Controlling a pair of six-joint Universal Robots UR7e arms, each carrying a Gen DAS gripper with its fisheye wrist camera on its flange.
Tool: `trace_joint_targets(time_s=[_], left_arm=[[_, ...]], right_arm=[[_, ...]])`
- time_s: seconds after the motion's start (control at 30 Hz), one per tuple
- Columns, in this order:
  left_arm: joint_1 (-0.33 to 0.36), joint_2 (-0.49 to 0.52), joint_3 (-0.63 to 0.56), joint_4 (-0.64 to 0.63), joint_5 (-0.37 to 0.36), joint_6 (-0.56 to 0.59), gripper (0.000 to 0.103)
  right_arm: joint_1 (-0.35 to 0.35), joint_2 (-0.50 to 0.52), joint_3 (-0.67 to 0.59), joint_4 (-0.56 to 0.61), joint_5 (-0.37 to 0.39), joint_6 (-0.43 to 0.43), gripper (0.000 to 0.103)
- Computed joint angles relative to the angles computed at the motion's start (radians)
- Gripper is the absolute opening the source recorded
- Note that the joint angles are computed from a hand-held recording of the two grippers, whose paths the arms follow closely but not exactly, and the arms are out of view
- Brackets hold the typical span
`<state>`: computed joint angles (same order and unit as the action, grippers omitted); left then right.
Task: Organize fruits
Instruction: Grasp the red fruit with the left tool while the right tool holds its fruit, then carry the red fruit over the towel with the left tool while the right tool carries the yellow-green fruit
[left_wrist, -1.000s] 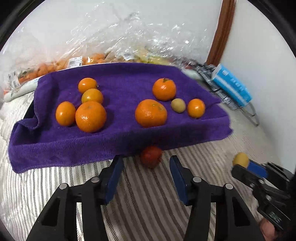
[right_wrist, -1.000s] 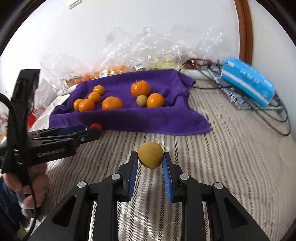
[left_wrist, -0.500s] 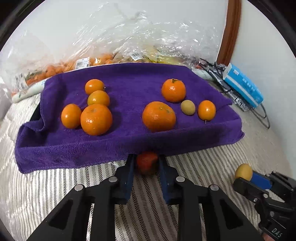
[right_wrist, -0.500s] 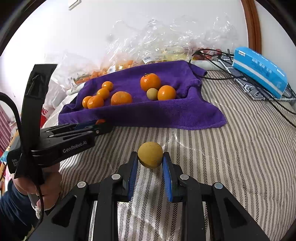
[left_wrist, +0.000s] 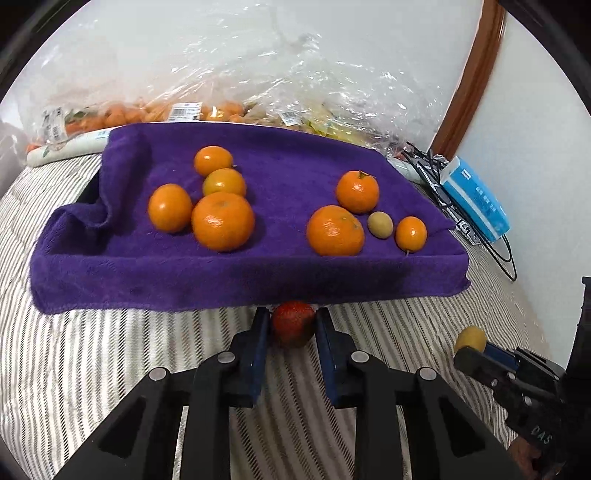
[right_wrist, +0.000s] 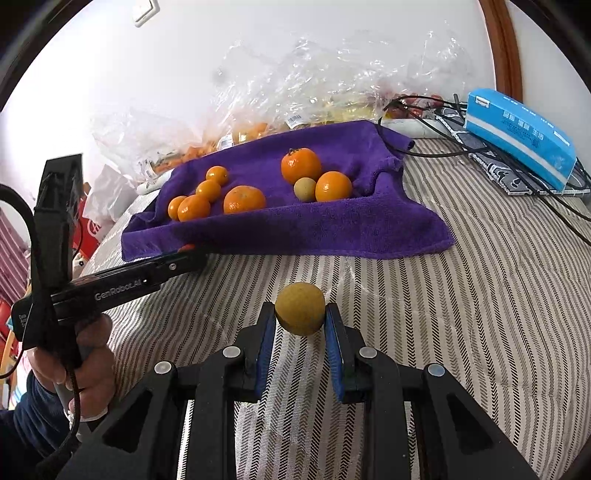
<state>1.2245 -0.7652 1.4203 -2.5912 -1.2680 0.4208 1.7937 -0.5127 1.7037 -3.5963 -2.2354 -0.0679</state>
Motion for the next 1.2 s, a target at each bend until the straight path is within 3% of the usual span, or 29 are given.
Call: trace_joint_targets(time_s=[0.27,0.77,1.2], left_arm=[[0.009,-0.026,0.027,-0.036,0.006,0.019,0.024],[0.000,-0.094,0.138,-0.144,0.014,0.113,0.024],[0.005,-0.099,0.130,-0.117,-0.015,0.088,0.024]], right_arm=[[0.016,0.021,-0.030,0.012,-0.074,-0.004,0.026],[0.027,0.038,-0.054,0.023,-0.139,-0.003,0.026],[0.021,0.030,-0.026,-0.059,-0.092,-0.003,0.027]])
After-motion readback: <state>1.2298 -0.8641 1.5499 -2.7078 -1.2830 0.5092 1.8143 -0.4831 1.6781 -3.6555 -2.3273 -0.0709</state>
